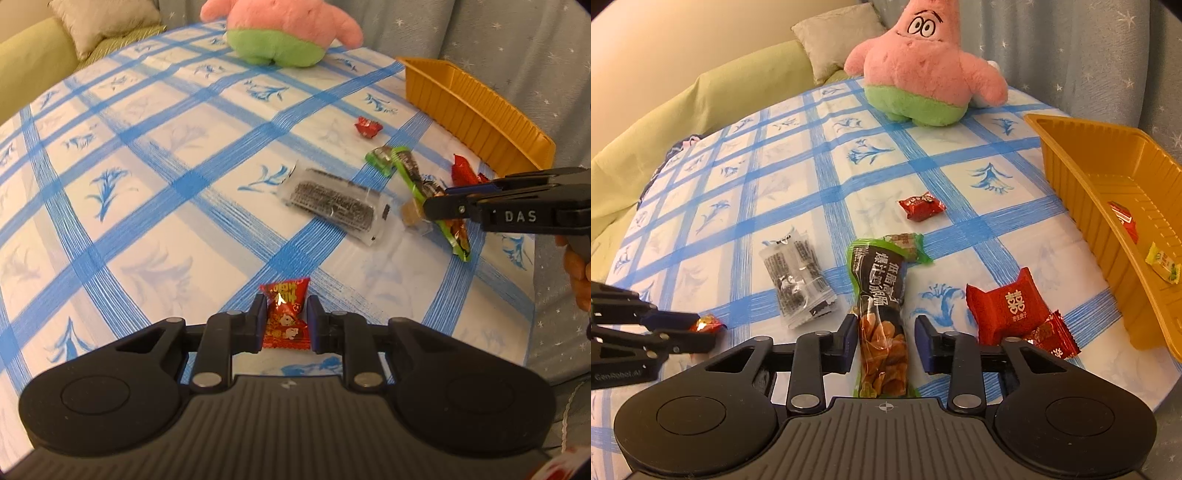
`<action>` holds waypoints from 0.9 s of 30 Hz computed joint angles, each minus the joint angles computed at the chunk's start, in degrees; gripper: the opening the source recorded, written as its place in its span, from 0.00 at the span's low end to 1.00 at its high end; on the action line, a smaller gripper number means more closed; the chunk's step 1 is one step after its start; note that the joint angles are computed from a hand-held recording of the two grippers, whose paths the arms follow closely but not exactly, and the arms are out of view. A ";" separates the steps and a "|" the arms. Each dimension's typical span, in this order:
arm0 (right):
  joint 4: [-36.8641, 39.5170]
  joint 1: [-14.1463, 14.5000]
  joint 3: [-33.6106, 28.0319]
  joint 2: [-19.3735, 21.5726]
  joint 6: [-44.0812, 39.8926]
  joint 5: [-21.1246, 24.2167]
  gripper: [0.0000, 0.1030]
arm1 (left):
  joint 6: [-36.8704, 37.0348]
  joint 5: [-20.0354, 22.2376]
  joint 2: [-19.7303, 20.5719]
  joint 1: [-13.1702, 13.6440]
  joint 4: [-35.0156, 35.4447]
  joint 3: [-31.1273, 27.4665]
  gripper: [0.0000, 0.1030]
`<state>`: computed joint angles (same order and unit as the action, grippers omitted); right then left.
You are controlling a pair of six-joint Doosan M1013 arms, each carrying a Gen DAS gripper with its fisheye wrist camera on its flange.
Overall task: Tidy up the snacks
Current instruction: 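Grasp the small red wrapper with the left tool while the right tool grasps the green snack stick, then carry both snacks over the orange tray and open both tools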
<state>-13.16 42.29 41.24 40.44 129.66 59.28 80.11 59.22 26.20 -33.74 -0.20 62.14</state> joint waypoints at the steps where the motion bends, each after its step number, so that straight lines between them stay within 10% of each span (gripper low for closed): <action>1: 0.10 0.00 -0.23 0.07 -0.28 0.18 0.28 | 0.18 0.02 0.05 -0.01 -0.13 0.00 0.20; 27: -5.73 2.44 0.61 -2.84 5.45 1.67 0.26 | 0.15 -4.93 -2.00 -1.17 -1.95 -1.29 0.17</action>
<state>-18.89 44.73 41.85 37.60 135.11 60.95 80.26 54.29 24.19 -34.92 -2.15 60.85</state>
